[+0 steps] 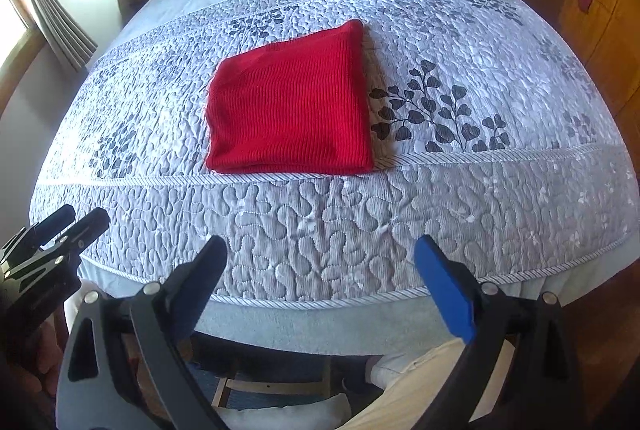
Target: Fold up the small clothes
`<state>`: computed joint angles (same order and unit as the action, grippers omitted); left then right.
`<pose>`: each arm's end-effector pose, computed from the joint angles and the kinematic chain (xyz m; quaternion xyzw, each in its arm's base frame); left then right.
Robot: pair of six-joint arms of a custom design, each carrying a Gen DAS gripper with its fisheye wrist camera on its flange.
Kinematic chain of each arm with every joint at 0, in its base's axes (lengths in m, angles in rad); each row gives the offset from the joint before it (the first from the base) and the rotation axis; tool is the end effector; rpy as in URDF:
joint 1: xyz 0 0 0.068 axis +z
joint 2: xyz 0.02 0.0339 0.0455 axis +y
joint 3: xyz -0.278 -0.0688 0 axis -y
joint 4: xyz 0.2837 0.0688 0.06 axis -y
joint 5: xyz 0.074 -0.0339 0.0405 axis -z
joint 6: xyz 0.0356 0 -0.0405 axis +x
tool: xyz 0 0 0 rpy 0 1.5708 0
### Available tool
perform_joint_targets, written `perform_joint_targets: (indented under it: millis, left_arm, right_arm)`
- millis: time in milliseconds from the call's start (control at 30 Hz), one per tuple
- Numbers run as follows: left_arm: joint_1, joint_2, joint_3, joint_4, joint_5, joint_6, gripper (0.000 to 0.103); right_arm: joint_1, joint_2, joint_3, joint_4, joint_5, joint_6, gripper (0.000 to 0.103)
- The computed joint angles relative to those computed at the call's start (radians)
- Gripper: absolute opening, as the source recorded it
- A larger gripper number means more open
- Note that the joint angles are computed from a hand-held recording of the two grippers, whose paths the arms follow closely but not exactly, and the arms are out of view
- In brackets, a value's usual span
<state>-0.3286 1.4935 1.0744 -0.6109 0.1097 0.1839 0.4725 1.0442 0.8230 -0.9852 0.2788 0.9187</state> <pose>0.3190 -0.1129 0.2363 0.2580 0.9271 -0.0720 0.2622 0.1904 0.0863 0.2490 0.2400 0.9442 0.0101 0.2253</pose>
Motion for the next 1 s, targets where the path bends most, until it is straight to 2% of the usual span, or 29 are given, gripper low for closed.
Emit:
perform_joint_targets:
  millis: [1000]
  left_arm:
    - [-0.006,0.081,0.022,0.015,-0.016,0.01,0.073]
  right_arm:
    - [-0.033,0.074,0.005,0.043,-0.023,-0.041,0.094]
